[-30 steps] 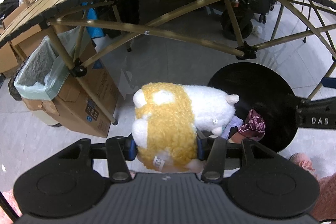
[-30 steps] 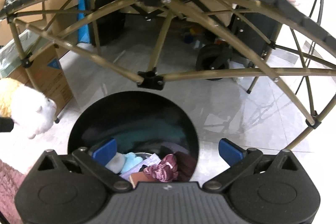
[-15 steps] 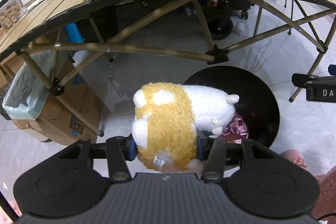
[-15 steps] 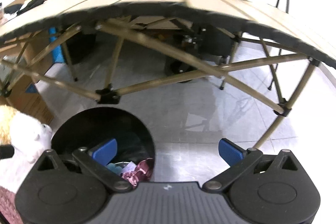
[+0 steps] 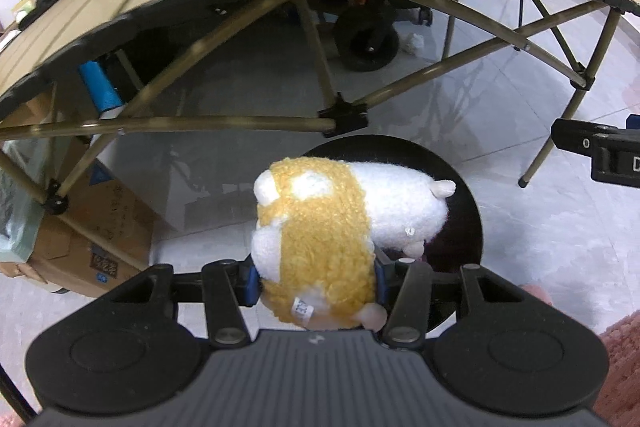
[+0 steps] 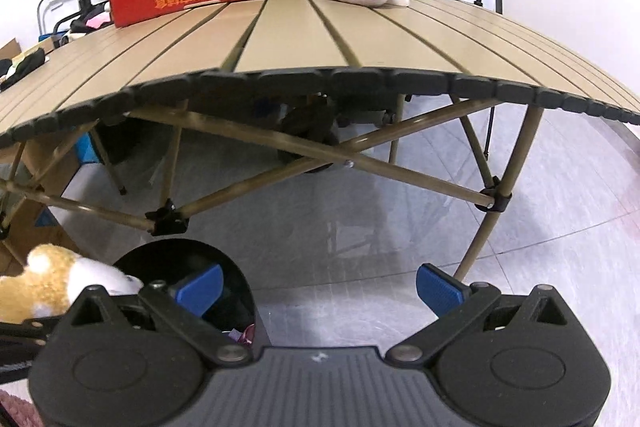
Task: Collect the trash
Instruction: 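Raise the right tool from the bin up toward the table, then lower the plush toy into the bin and open the left tool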
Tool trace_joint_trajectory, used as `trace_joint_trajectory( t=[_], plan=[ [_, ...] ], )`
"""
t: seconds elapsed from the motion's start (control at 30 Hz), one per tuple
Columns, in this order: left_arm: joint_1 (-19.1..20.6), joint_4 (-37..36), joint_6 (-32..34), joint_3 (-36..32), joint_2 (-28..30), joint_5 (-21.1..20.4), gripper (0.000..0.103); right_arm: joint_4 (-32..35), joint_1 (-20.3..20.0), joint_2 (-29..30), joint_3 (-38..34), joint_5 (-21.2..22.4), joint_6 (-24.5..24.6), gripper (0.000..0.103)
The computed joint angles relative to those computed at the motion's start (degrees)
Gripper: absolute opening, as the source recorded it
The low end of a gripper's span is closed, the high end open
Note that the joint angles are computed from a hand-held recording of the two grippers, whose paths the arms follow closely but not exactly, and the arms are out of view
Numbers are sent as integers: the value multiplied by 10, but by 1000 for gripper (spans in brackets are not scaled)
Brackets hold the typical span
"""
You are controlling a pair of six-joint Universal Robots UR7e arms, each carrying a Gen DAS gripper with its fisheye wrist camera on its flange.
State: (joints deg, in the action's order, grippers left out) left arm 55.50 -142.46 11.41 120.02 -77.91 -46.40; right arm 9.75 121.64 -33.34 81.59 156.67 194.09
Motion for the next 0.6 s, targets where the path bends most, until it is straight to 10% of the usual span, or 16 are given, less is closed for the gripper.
trace_joint_trajectory(
  t=[0.6],
  plan=[
    [14,92,-73,-58,74,-30,51,44,-12,10,-12,9,53,103]
  ],
)
